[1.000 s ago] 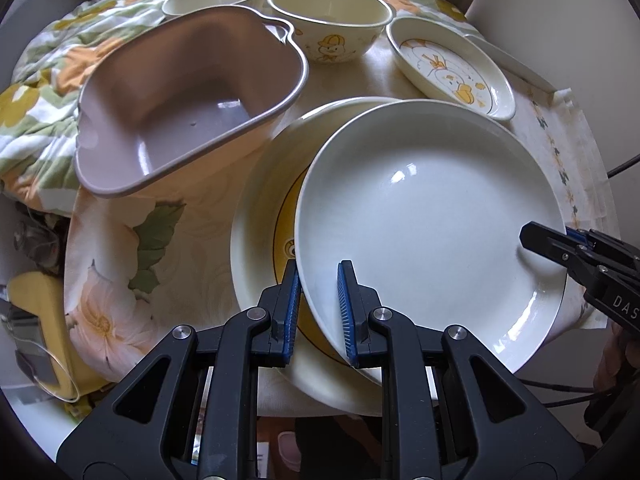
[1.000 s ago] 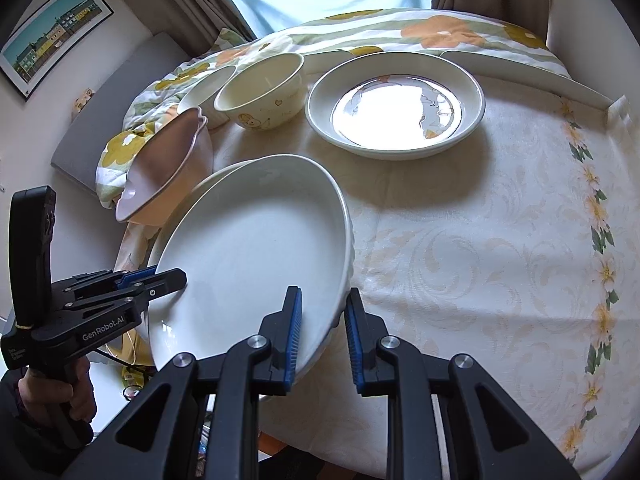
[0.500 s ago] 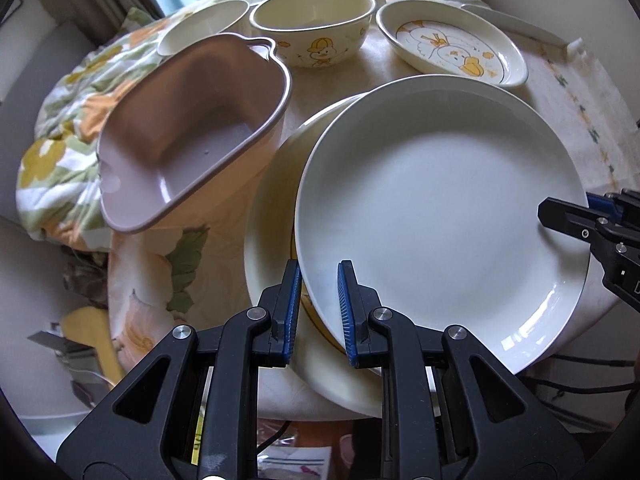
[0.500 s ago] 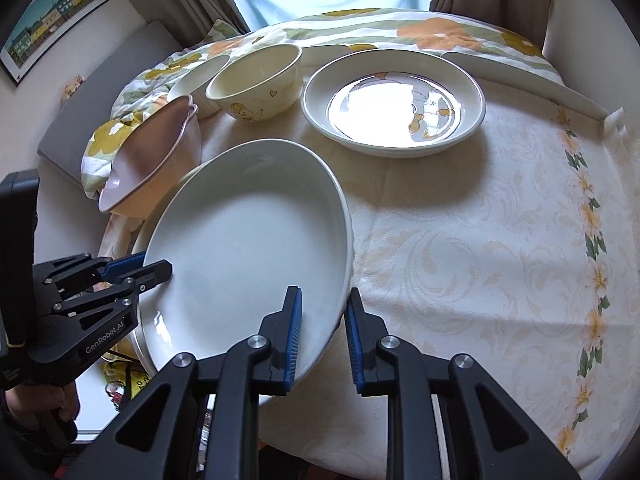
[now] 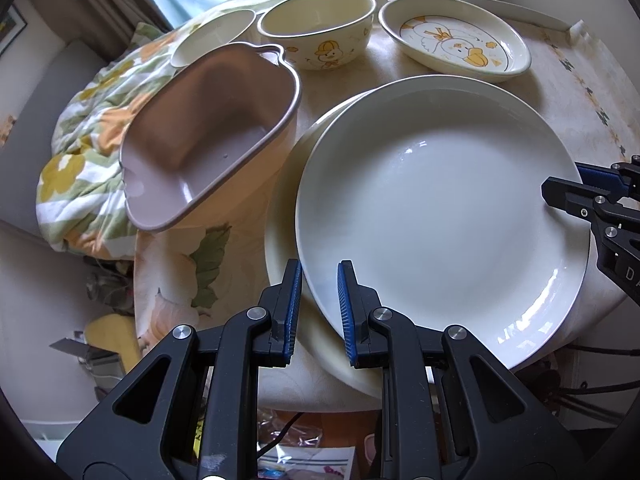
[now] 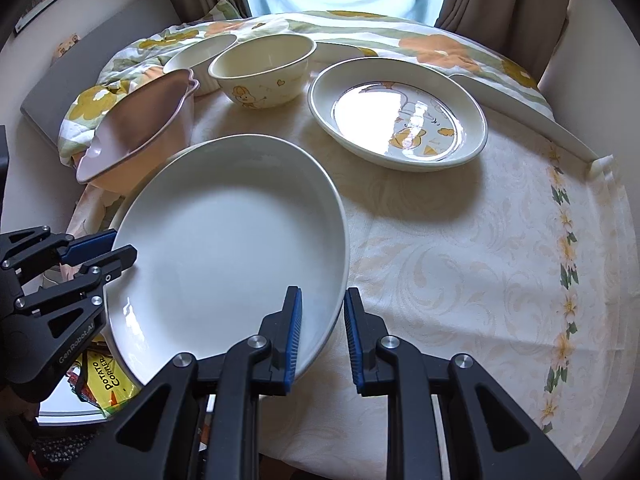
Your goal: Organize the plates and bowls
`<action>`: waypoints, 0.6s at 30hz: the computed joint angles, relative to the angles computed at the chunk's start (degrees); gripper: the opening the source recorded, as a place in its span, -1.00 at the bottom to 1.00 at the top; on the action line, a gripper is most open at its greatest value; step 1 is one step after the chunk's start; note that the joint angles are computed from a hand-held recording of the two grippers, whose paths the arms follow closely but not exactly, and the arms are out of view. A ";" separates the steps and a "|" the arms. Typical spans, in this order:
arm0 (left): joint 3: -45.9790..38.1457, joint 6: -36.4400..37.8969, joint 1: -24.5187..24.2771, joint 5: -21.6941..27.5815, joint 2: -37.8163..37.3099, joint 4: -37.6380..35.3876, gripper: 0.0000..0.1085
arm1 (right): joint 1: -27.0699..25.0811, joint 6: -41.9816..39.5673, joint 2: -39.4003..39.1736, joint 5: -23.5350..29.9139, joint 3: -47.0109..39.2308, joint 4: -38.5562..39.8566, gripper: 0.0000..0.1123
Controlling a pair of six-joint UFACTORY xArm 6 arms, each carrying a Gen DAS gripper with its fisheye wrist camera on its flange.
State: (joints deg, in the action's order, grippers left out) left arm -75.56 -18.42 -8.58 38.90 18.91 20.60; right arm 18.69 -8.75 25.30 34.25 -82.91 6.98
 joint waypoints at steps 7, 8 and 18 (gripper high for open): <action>0.97 -0.17 0.04 -0.54 -0.78 0.15 -0.71 | 0.34 1.96 0.14 0.25 -0.34 -2.79 -0.65; 0.95 -0.24 0.01 -0.42 -0.86 0.32 -0.71 | 0.36 2.15 0.15 0.31 -0.38 -3.01 -0.65; 1.87 -1.17 0.12 -0.55 -1.85 1.63 -0.71 | 0.51 3.46 0.33 0.33 -0.60 -4.20 -0.65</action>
State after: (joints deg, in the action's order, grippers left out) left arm -73.70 -19.59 -8.46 38.35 17.06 22.23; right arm 19.20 -5.30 25.63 34.58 -83.51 2.78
